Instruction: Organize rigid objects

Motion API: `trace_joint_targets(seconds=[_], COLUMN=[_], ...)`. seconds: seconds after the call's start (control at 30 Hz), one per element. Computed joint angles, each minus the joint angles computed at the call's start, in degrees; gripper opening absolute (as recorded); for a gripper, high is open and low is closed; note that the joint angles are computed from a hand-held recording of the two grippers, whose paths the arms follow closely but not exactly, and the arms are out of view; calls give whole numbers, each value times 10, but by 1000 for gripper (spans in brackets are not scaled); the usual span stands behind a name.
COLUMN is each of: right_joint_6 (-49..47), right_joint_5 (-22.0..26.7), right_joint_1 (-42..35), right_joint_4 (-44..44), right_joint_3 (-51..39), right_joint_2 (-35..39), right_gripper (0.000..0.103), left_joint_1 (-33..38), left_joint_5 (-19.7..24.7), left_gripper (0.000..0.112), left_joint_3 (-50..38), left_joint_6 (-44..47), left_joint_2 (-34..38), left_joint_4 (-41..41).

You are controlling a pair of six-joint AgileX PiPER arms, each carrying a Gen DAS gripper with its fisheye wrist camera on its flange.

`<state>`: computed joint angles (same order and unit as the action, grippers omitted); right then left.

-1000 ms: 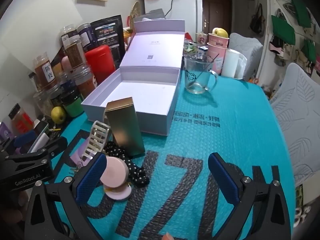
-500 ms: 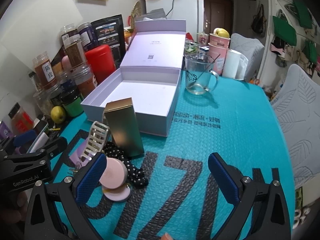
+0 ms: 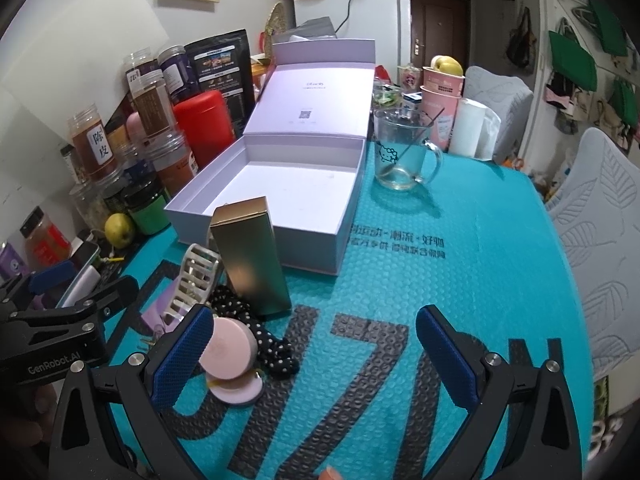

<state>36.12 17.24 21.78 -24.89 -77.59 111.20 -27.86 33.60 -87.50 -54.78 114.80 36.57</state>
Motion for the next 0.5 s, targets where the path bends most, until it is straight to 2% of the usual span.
trace_joint_targets(seconds=[0.5], right_joint_6=[-45], right_joint_5=[4], right_joint_1=[-1], right_joint_4=[30], right_joint_3=[-5], right_joint_2=[1], right_gripper=[103], left_joint_1=[-4], left_joint_5=[2], left_gripper=[103], left_joint_3=[3], left_joint_6=[2], left_joint_2=[-4], left_joint_4=[-3])
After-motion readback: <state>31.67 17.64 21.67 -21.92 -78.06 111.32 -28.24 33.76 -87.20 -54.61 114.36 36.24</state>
